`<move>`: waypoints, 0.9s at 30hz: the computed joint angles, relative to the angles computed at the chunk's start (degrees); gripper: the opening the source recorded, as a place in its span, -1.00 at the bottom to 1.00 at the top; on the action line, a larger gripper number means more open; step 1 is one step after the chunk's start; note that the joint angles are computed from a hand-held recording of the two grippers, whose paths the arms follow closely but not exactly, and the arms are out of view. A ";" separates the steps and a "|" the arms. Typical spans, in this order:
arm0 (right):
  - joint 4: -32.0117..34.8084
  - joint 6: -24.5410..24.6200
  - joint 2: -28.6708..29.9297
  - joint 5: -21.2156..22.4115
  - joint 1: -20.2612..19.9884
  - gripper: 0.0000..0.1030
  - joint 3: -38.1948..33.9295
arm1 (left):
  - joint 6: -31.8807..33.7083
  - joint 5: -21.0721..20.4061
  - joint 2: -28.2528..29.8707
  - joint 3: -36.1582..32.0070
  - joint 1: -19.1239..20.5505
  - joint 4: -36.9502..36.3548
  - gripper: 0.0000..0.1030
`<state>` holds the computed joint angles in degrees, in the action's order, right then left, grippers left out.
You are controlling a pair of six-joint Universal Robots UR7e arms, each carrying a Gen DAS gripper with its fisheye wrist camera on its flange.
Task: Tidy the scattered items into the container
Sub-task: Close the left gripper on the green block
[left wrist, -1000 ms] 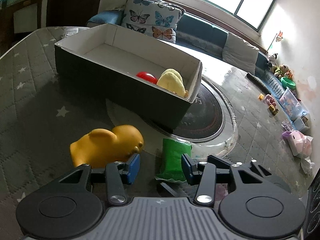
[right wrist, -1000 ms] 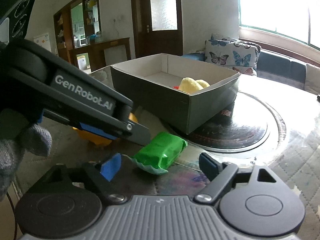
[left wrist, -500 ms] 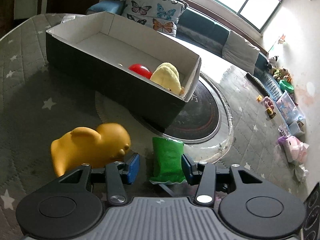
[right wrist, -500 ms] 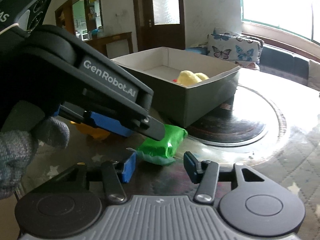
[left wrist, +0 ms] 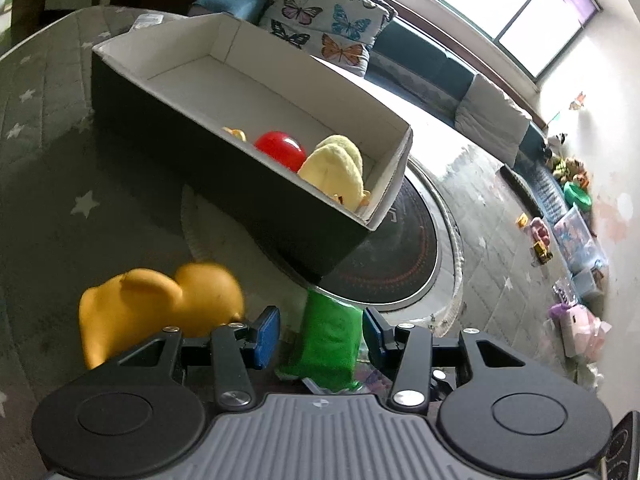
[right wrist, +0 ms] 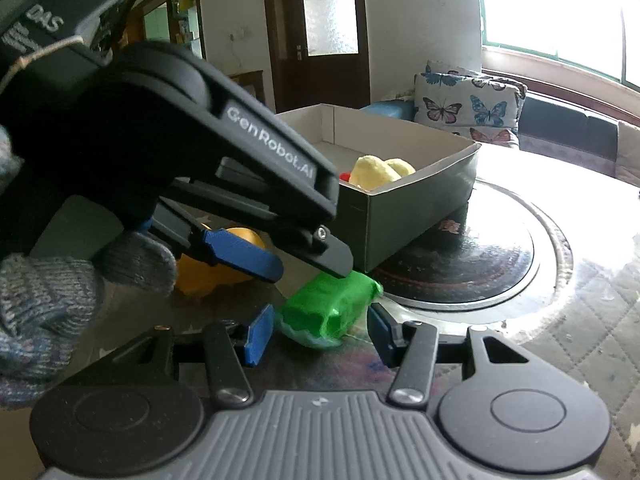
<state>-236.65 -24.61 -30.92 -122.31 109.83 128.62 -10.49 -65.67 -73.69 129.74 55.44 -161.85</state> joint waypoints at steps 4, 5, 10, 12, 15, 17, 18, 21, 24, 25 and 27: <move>1.34 1.73 -0.52 0.70 -0.25 0.03 -0.28 | 0.84 0.18 -0.04 -0.40 -0.39 0.27 -0.06; 1.70 2.25 -0.68 0.90 -0.31 0.03 -0.31 | 0.83 -0.04 -0.05 -0.50 -0.34 0.26 -0.06; 2.89 2.29 -0.76 -0.23 -0.41 0.03 -0.46 | 0.63 -0.12 0.07 -0.90 0.01 0.80 -0.06; 2.71 1.71 -0.81 -1.00 -0.40 0.02 -0.19 | 0.44 -0.15 -0.03 -1.03 0.25 1.10 -0.06; 1.24 0.48 -1.10 -2.85 -0.08 0.02 0.52 | 0.37 -0.33 -0.33 -1.09 0.44 1.28 -0.06; 0.12 -0.31 -1.43 -3.69 0.05 0.02 1.14 | 0.41 -0.48 -0.40 -1.06 0.44 1.08 -0.06; -0.13 -0.50 -1.64 -3.50 0.05 0.02 1.39 | 0.35 -0.57 -0.35 -1.07 0.43 0.98 -0.06; -0.70 -1.20 -2.13 -2.68 0.02 0.02 1.81 | -0.59 -0.69 0.06 -1.21 0.42 0.69 -0.06; 0.24 -1.48 -2.12 -1.34 -0.14 0.03 1.11 | -2.77 -0.63 0.59 -1.32 0.50 0.49 -0.06; 0.49 -1.62 -1.82 -1.34 0.01 0.03 0.67 | -3.40 -0.49 0.83 -1.40 0.51 0.44 -0.06; 0.98 -1.67 -1.23 -1.43 0.07 0.03 -0.30 | -4.30 -0.17 1.37 -1.65 0.51 0.38 -0.06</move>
